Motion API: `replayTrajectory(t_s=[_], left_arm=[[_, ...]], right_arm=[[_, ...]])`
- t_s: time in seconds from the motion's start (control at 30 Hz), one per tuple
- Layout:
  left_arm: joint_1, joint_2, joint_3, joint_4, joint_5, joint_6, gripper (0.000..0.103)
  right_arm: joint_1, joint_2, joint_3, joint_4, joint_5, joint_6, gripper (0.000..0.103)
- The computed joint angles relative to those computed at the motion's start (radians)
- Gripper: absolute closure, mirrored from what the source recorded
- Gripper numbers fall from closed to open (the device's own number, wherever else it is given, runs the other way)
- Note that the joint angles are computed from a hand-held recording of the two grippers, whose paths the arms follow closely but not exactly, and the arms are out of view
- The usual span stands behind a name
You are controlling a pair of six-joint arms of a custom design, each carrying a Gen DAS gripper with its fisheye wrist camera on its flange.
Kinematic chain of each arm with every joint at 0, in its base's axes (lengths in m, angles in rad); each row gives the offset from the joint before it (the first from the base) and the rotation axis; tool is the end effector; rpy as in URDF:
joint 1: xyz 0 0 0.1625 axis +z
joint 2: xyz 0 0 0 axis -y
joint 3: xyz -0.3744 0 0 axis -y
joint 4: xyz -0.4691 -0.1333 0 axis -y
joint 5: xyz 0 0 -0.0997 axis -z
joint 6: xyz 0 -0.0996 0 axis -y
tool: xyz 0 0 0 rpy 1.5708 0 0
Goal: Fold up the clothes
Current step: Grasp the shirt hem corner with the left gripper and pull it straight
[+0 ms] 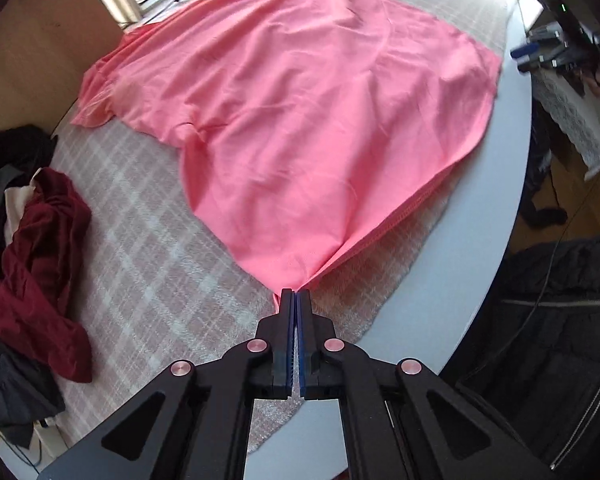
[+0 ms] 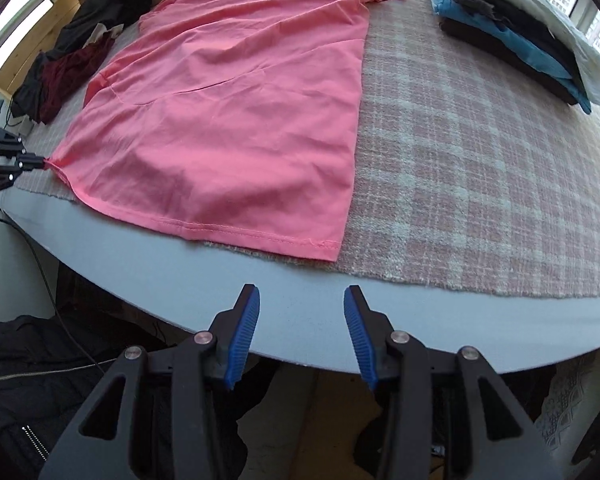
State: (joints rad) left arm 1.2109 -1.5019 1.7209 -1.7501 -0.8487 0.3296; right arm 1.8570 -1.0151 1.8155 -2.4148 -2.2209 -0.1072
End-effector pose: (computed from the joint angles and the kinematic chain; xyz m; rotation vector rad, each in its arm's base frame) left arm -0.0180 -0.6133 0.3555 0.8345 2.2704 0.0342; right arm 0.2471 -0.5811 0.0691 0.4696 -2.4503 0.1293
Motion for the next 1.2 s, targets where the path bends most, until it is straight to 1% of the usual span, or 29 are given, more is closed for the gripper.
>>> replayTrajectory(t_s=[0.07,0.1,0.2,0.27,0.33,0.37,0.4,0.43,0.5,0.63,0.73,0.83,0.87,0.9,0.93,1.0,1.03,1.1,1.13,1.17,1.2], left_arm=[[-0.011,-0.004,-0.012,0.015,-0.012,-0.069,0.103],[-0.018,-0.013,-0.007,0.021,-0.021,-0.097,0.103],[-0.039,-0.022,-0.012,0.042,-0.039,-0.168,0.102],[-0.036,-0.02,-0.015,0.042,-0.026,-0.197,0.102],[-0.039,-0.009,-0.03,0.061,-0.01,-0.26,0.102],[-0.04,-0.005,-0.038,0.07,-0.001,-0.29,0.102],[-0.036,-0.001,-0.049,0.078,-0.001,-0.314,0.102],[-0.038,0.001,-0.06,0.092,-0.005,-0.345,0.102],[-0.055,-0.01,-0.075,0.132,-0.012,-0.393,0.102],[-0.127,-0.066,-0.075,0.215,0.017,-0.446,0.102],[-0.181,-0.102,-0.094,0.274,0.054,-0.499,0.103],[-0.211,-0.111,-0.125,0.269,0.119,-0.504,0.103],[-0.206,-0.106,-0.133,0.252,0.127,-0.492,0.103],[-0.193,-0.102,-0.133,0.229,0.12,-0.47,0.103],[-0.174,-0.1,-0.122,0.196,0.095,-0.446,0.103],[-0.137,-0.096,-0.081,0.179,0.037,-0.377,0.098],[-0.125,-0.097,-0.046,0.177,0.042,-0.356,0.098],[-0.077,-0.078,-0.015,0.176,-0.02,-0.345,0.097],[-0.058,-0.066,-0.005,0.173,-0.056,-0.362,0.089],[-0.036,-0.052,0.0,0.155,-0.086,-0.376,0.086],[-0.014,-0.038,0.005,0.137,-0.116,-0.389,0.086]], right_arm=[[0.003,0.036,-0.025,0.0,-0.043,-0.04,0.06],[0.001,0.05,-0.037,0.003,-0.05,-0.056,0.06],[-0.013,0.075,-0.064,0.016,-0.038,-0.074,0.06],[-0.022,0.09,-0.083,0.034,-0.033,-0.079,0.06],[-0.024,0.095,-0.093,0.039,-0.023,-0.099,0.06],[-0.024,0.092,-0.102,0.054,-0.007,-0.096,0.063],[-0.025,0.089,-0.111,0.069,0.01,-0.093,0.072],[-0.026,0.086,-0.12,0.083,0.026,-0.089,0.101],[-0.02,0.068,-0.132,0.091,0.068,-0.085,0.1],[0.024,-0.005,-0.143,0.059,0.146,-0.094,0.1],[0.075,-0.036,-0.164,0.014,0.149,-0.122,0.1],[0.11,-0.049,-0.197,-0.058,0.16,-0.134,0.102],[0.111,-0.062,-0.198,-0.073,0.182,-0.125,0.102],[0.108,-0.055,-0.212,-0.084,0.176,-0.121,0.102],[0.104,-0.044,-0.227,-0.095,0.168,-0.118,0.101],[0.089,-0.018,-0.243,-0.048,0.136,-0.103,0.101],[0.081,-0.004,-0.252,-0.023,0.12,-0.094,0.101],[0.052,0.007,-0.229,0.007,0.125,-0.088,0.101],[0.034,0.011,-0.216,0.024,0.135,-0.082,0.1],[0.02,0.022,-0.208,0.036,0.124,-0.06,0.097],[0.006,0.035,-0.202,0.048,0.11,-0.036,0.095]])
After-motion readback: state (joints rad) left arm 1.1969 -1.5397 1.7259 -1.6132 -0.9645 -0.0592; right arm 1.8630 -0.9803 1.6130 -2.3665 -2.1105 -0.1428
